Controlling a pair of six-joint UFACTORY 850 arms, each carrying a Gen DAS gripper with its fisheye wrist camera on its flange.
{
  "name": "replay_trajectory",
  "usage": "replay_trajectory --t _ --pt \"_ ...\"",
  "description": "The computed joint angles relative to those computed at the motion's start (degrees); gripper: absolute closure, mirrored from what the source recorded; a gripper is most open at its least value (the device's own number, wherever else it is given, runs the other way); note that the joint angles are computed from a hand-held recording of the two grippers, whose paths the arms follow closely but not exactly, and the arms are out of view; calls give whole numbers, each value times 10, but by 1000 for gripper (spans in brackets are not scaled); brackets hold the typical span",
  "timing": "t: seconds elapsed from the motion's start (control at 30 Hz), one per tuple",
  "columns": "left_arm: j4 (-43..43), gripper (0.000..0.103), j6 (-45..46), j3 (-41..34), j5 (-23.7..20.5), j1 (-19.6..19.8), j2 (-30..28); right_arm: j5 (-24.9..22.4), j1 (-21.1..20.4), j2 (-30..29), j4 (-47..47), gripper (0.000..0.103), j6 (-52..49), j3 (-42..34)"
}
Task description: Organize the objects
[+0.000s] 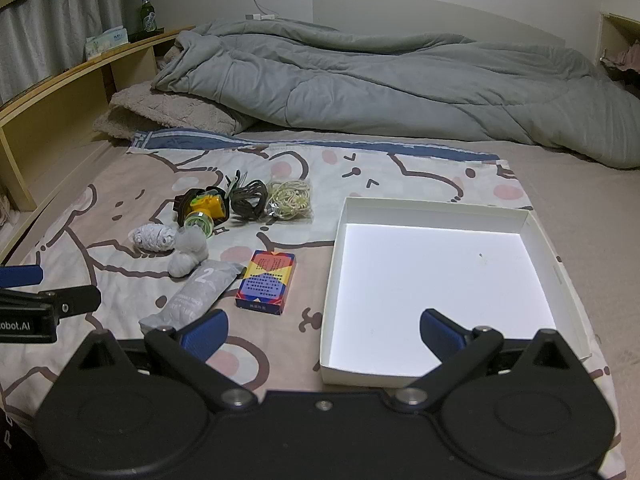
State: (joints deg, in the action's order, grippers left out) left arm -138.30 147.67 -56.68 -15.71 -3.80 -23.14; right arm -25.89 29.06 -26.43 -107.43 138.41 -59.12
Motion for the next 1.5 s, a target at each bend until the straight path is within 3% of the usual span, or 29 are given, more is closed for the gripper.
replay_trajectory --t 1.5 --pt "4 0 -3 0 1 0 0 2 -2 -5 -12 0 16 4"
